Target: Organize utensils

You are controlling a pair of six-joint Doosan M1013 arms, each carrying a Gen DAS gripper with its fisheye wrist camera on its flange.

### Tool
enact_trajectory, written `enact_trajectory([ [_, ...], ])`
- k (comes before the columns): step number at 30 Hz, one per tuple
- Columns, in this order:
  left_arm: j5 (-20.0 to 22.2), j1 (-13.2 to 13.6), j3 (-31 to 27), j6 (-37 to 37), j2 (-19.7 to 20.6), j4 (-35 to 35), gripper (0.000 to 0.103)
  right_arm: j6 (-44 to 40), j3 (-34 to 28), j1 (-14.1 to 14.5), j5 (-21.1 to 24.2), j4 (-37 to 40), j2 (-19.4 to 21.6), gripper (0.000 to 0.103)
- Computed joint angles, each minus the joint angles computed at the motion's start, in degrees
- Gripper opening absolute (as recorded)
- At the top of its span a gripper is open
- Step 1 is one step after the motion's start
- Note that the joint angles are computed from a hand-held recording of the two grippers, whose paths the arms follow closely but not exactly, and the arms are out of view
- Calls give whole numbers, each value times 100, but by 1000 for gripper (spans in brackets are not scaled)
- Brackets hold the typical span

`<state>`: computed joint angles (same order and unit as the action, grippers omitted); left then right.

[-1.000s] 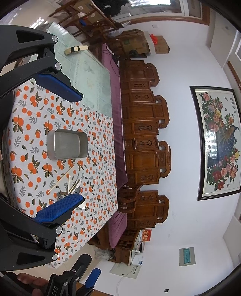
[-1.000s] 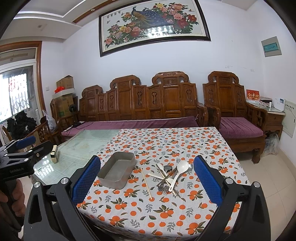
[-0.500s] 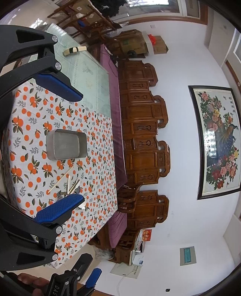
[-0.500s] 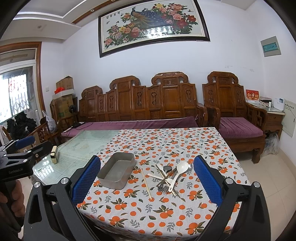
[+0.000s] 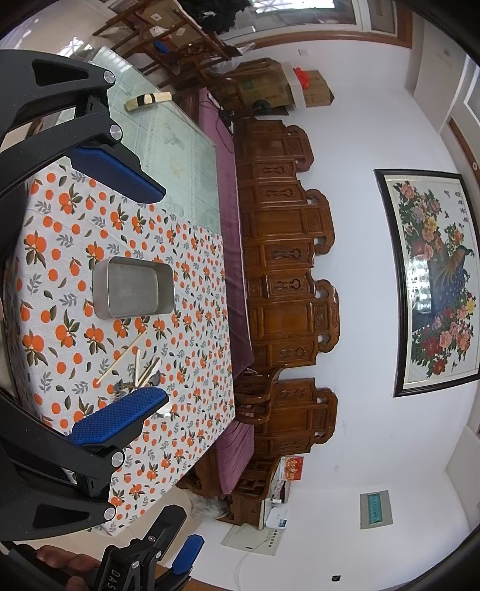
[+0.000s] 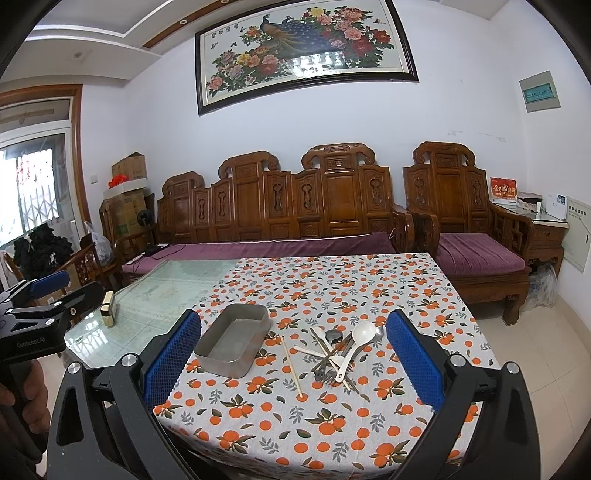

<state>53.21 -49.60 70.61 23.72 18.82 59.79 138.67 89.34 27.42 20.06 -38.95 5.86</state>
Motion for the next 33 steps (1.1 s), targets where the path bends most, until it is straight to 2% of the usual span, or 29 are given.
enact_trajectory([
  [10,26,16,-8,91,20,-119,97,-30,11,2,34,34,-4,101],
  [14,15,88,-91,247,125,-299,97,-229,48,-74,-56,246,21,101],
  [17,-17,152,-154,400,216,-510,97,-684,58,-143,-171,658,66,100],
  [26,-53,288,-356,835,501,-1029,97,-2093,-17,-347,-260,1871,287,88],
  [30,-90,360,-485,1058,657,-1299,97,-2506,-171,-437,-123,2229,480,75],
  [33,-138,428,-600,1280,785,-1561,97,-2728,-284,-519,-14,2432,614,72],
])
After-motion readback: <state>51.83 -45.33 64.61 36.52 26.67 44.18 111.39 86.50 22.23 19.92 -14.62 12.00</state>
